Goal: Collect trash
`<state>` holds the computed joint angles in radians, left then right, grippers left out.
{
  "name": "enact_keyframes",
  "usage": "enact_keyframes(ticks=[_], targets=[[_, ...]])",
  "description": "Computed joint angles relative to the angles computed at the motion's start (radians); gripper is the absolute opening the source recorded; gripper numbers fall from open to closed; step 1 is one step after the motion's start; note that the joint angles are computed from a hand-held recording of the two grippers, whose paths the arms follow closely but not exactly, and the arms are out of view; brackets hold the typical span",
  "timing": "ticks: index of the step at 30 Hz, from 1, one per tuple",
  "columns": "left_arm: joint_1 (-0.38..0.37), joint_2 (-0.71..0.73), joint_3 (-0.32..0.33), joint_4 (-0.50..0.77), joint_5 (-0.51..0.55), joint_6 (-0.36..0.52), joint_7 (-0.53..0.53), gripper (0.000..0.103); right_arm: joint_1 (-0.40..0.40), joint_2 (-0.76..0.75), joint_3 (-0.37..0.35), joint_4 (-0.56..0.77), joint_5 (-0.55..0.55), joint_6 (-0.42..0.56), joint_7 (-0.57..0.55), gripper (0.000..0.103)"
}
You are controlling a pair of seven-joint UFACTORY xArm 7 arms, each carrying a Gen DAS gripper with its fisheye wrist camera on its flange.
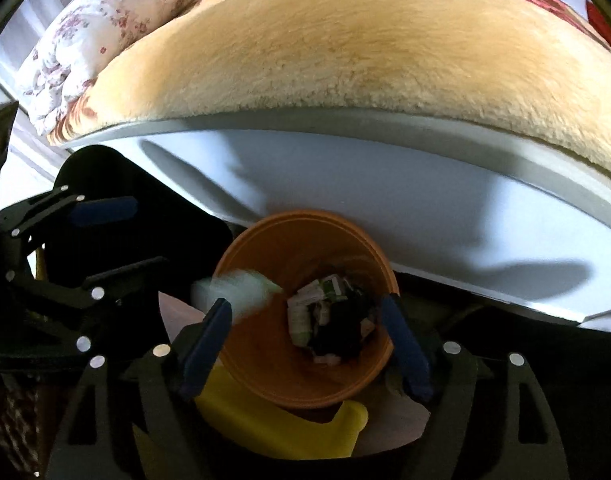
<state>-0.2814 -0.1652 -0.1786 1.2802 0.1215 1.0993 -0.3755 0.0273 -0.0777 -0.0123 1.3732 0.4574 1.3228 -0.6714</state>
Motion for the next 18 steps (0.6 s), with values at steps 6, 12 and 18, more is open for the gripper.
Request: enact_keyframes(ticks=[6, 12, 18], targets=[[-0.013, 0.041, -0.017, 0.051, 0.054, 0.101, -0.026, 0.076, -0.007, -0.014, -0.007, 0.003, 0.029, -0.017, -0.008, 0.080], [-0.011, 0.009, -0.011, 0.035, 0.071, 0.042, -0.048, 0.076, -0.017, -0.018, -0.024, 0.037, 0.060, -0.054, -0.016, 0.082], [0.022, -0.018, -0.008, 0.048, 0.155, -0.047, -0.089, 0.076, -0.041, 0.004, -0.038, 0.108, 0.113, -0.078, -0.010, 0.084]])
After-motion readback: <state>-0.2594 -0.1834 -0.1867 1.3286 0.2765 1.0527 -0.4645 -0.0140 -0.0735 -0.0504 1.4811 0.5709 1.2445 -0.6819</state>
